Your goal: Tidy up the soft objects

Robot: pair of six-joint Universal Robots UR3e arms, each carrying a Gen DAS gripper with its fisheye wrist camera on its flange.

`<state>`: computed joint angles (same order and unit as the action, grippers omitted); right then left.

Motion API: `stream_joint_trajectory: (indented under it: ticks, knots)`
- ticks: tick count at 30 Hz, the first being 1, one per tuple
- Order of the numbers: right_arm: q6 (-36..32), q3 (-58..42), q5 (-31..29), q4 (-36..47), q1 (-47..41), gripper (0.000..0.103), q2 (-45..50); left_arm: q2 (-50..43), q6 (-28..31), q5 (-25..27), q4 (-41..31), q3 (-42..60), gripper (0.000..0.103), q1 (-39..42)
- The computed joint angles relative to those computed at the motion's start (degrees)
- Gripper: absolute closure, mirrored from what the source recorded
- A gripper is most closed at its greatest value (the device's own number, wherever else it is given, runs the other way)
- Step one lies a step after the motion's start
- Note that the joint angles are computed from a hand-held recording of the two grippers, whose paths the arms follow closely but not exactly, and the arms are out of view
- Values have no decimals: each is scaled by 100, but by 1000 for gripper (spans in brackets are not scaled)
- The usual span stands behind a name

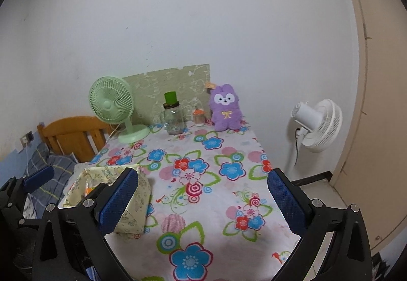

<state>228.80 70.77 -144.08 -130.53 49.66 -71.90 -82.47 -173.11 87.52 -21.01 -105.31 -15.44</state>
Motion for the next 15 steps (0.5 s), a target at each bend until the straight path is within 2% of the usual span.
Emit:
stream_joint_trajectory:
  ticks: [6, 15]
  knots:
    - [258, 147, -122, 172, 139, 0, -113, 198, 52, 34, 339, -332, 0, -31]
    - [257, 71, -216, 196, 231, 0, -73, 401, -34, -118, 347, -486, 0, 125]
